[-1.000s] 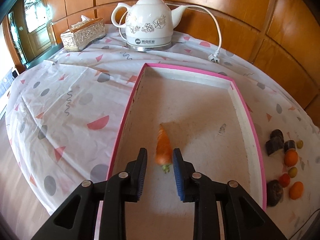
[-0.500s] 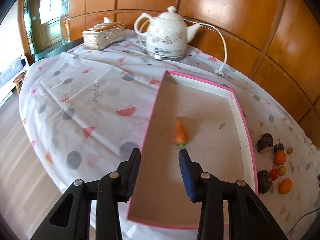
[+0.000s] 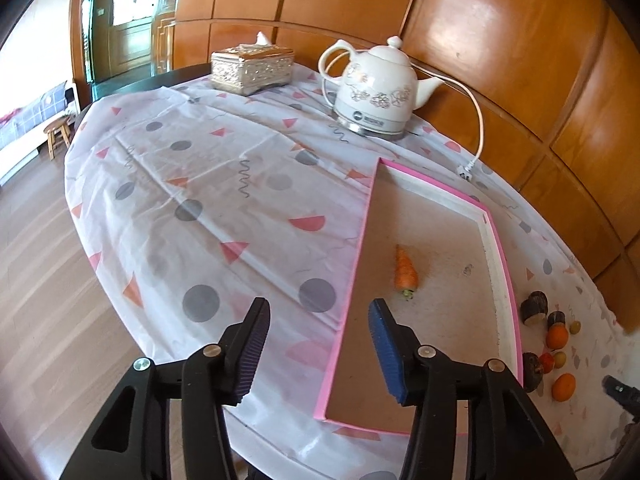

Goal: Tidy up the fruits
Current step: 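Grasp the large orange with the right tool, then carry the orange into the pink tray and open the right tool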

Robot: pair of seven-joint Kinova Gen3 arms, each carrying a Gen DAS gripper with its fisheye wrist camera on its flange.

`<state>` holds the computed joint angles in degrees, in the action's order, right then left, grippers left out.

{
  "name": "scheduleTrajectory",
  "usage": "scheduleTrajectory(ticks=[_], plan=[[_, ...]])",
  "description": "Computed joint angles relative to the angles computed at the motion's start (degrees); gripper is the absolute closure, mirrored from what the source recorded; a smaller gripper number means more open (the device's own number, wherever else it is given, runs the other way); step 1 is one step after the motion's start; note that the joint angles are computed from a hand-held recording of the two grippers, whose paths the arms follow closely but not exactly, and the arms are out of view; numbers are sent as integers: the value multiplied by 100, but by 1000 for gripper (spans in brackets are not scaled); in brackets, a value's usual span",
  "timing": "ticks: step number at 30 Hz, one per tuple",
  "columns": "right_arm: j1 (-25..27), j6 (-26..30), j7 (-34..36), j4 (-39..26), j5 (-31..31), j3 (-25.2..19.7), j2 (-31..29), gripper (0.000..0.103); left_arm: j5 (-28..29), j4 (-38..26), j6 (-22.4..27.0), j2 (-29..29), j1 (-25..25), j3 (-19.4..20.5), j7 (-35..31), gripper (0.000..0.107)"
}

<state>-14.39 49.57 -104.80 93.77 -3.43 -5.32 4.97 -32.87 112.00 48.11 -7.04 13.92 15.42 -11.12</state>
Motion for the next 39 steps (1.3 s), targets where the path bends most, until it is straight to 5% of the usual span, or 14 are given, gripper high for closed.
scheduleTrajectory(ticks=[13, 17, 30, 39], plan=[[-805, 121, -498, -345, 543, -177, 733, 40, -338, 184, 241, -241, -135, 232, 379, 36], [-855, 150, -544, -347, 621, -238, 867, 65, -393, 203, 258, -239, -128, 254, 417, 33], [-976, 14, -862, -66, 913, -174, 436, 66, -325, 241, 137, -227, -126, 196, 381, 29], [-1056, -133, -170, -437, 513, -446, 418, 66, -229, 261, 77, -234, -153, 170, 326, 27]])
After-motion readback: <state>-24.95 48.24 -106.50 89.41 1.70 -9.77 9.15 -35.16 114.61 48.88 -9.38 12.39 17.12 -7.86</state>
